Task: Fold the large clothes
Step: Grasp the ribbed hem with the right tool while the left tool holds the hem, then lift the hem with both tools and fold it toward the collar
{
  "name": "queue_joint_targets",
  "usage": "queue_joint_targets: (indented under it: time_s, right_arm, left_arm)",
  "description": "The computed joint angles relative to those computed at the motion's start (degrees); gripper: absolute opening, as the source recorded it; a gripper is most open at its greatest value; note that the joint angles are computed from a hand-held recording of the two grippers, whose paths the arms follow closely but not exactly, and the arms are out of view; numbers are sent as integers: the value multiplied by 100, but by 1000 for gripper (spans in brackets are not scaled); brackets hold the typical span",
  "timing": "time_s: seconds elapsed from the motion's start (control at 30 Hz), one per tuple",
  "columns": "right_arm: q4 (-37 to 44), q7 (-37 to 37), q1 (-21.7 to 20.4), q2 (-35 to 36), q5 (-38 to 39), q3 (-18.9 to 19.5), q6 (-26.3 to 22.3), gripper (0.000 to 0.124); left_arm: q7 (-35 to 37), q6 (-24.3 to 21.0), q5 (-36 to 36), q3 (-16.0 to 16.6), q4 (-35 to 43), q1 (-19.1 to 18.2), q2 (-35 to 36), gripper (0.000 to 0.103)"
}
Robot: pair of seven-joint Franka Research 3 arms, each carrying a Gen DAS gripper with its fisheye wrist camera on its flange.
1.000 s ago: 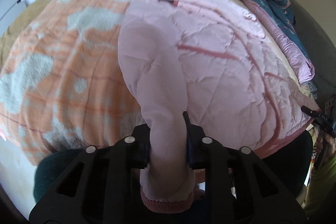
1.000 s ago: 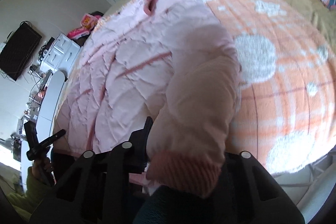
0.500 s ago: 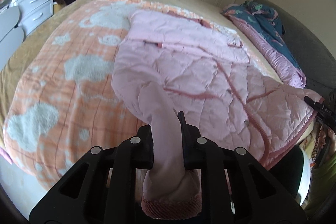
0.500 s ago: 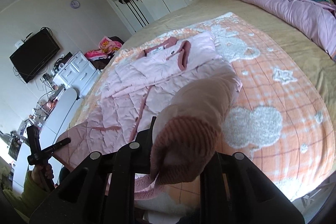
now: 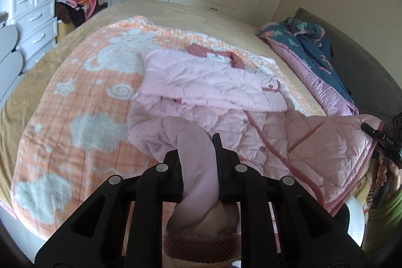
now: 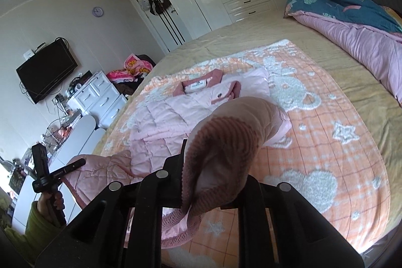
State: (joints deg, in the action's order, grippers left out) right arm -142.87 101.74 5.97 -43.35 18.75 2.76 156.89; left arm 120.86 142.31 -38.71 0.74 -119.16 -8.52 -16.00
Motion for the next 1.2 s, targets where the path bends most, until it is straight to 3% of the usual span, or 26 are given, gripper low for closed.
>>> queue_joint_targets:
  time_s: [0.77, 1.2]
  right_arm:
    - [1264, -79, -75, 978, -31, -127, 219, 14]
    - [1830, -152, -77, 1630, 151, -337, 386, 14]
  left_arm:
    - [-168, -32, -261, -274, 1371, 333, 786, 11]
    - [-652, 250, 208, -580, 2166, 513, 1435, 11]
